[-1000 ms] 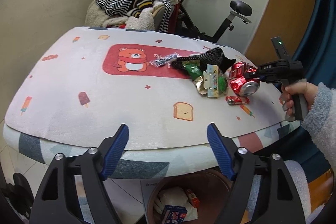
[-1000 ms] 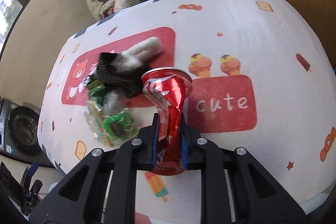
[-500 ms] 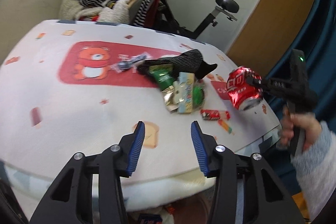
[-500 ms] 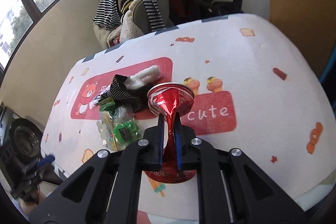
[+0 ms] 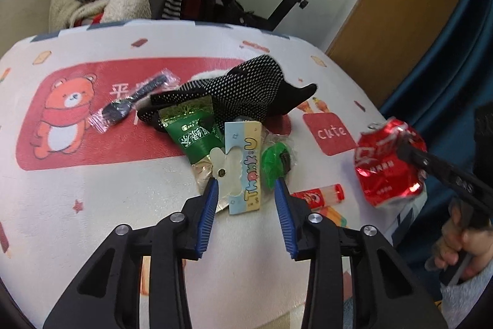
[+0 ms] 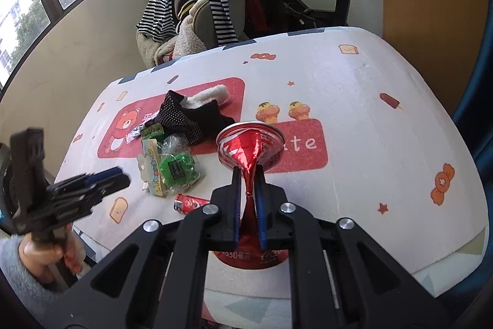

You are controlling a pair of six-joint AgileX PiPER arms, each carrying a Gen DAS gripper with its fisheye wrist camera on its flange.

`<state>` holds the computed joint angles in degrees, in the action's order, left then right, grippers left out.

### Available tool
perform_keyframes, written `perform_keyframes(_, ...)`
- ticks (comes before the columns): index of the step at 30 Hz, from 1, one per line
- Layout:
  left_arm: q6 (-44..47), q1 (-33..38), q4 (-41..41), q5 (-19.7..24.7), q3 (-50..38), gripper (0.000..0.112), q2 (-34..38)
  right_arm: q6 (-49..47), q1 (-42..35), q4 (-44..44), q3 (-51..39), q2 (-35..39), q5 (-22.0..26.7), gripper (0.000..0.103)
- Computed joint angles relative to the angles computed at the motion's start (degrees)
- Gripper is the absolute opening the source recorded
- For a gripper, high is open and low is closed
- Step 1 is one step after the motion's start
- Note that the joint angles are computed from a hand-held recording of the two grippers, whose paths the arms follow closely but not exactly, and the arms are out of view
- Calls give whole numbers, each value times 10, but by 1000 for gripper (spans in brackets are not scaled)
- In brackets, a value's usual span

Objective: Collect trash
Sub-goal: 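Grasp the green toy card with the left tool while the right tool holds the red can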

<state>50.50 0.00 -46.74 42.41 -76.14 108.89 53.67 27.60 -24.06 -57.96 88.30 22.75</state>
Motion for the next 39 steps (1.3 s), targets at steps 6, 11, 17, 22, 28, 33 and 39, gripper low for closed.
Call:
perform_keyframes(6, -33, -1, 17, 1, -37, 32, 36, 11, -7, -1, 30, -15, -18, 12)
perform_keyframes(11, -29, 4, -8, 18, -60, 22, 60, 22, -7, -12, 37, -18, -20, 12)
perform_keyframes(17, -19, 8, -18, 29, -73, 13, 73, 18, -11, -10, 41, -17, -20, 12)
perform_keyframes(22, 39, 0, -23, 0, -29, 2, 27, 28, -6, -15, 42, -21, -16, 12)
perform_keyframes(28, 112, 27, -85, 20, 19, 1, -55, 59, 10, -40, 41, -29, -11, 12)
perform_keyframes(33, 128, 72, -107, 75, 42, 1, -118, 86, 41, -66, 39, -48, 1, 12)
perform_keyframes(39, 151, 145, -125, 155, 89, 1, -197, 122, 85, -89, 39, -66, 14, 12)
